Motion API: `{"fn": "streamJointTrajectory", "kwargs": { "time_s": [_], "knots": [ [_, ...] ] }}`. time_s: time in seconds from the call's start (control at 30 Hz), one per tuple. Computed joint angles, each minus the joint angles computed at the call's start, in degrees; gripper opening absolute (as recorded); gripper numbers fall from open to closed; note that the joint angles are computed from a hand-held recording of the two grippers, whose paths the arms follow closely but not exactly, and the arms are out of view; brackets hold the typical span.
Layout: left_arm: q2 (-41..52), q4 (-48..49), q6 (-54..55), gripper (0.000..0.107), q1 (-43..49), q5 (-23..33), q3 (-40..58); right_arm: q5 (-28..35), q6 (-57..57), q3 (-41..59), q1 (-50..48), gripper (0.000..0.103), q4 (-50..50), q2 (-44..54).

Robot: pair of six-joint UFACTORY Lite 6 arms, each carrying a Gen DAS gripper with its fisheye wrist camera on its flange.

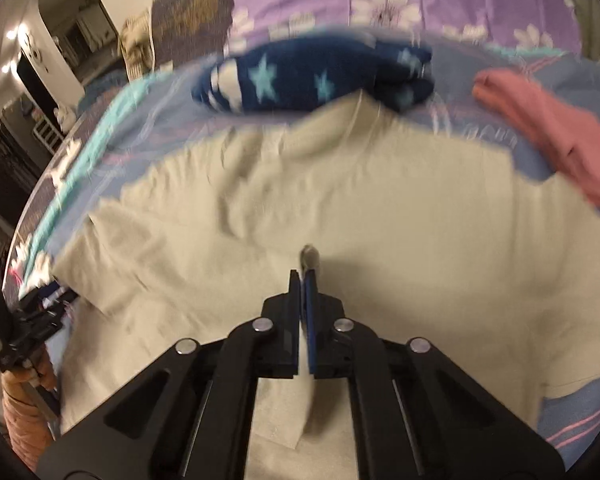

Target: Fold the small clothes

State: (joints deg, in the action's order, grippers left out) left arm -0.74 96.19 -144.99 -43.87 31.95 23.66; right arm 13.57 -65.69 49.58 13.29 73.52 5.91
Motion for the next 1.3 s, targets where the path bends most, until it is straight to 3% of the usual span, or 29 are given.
{"fn": "streamJointTrajectory", "kwargs": {
  "time_s": [0.1, 0.2, 0.3, 0.33, 0.37, 0.57, 0.7, 0.73, 0.77, 0.8, 0.83, 0.93, 1.03, 1.13, 1.23, 1.3],
  "knots": [
    [2.85, -1.48, 1.76, 0.068, -1.32, 2.18, 2.68, 0.79, 6.68, 2.27, -5.39, 0.002, -6.24, -3.41],
    [5.33, -2.46, 3.71, 0.068, -3.55, 3.15, 4.47, 3.13, 16.29, 8.90, -12.02, 0.002, -16.54, 3.30],
    [9.99, -7.78, 8.51, 0.068, -5.84, 5.94, 7.82, 7.57, 15.19, 12.45, -15.99, 0.015, -17.33, 11.96],
    [10.96, -8.34, 9.31, 0.066, -5.91, 6.14, 8.44, 6.56, 14.38, 11.22, -16.33, 0.027, -16.61, 12.61],
    [10.91, -7.48, 8.50, 0.061, -5.92, 5.95, 8.17, 5.74, 11.41, 9.65, -16.91, 0.031, -13.65, 12.68],
    [10.49, -8.45, 9.34, 0.052, -6.84, 7.72, 7.70, 8.66, -7.06, -0.99, -20.43, 0.034, -1.26, 7.70],
    [10.71, -9.31, 8.49, 0.049, -5.82, 8.42, 7.27, 9.50, -13.82, -4.86, -20.79, 0.048, 1.60, 5.09],
    [10.03, -7.67, 6.68, 0.049, -4.99, 7.33, 6.31, 8.60, -15.20, -5.41, -19.94, 0.048, 2.46, 5.04],
    [9.71, -6.98, 5.87, 0.049, -4.73, 6.99, 5.83, 6.12, -16.74, -6.14, -18.36, 0.040, 3.68, 4.68],
    [9.32, -7.44, 6.27, 0.049, -4.83, 7.14, 5.65, 3.64, -19.24, -6.97, -17.25, 0.029, 5.79, 4.18],
    [9.44, -7.58, 5.80, 0.049, -5.42, 7.95, 5.57, 2.34, -21.95, -8.22, -16.89, 0.003, 8.03, 2.89],
    [9.61, -11.71, 7.16, 0.046, -9.57, 13.33, 6.14, 4.98, -26.18, -11.17, -17.83, 0.001, 13.33, -1.75],
    [11.09, -15.60, 10.51, 0.046, -12.38, 16.05, 7.48, 0.63, -17.15, -10.04, -15.87, 0.002, 4.01, -1.36],
    [10.30, -13.45, 10.14, 0.047, -9.42, 10.24, 5.67, 0.55, -16.24, -9.10, -17.03, 0.003, 2.69, 2.41],
    [-1.90, -3.83, 1.15, 0.050, -6.47, 4.18, -3.15, 1.56, -23.39, -12.08, -18.04, 0.006, 9.21, -0.22],
    [-13.89, 8.17, -8.63, 0.060, -2.64, -2.92, -9.88, 1.72, -24.31, -13.46, -18.05, 0.013, 9.64, -2.15]
  ]
}}
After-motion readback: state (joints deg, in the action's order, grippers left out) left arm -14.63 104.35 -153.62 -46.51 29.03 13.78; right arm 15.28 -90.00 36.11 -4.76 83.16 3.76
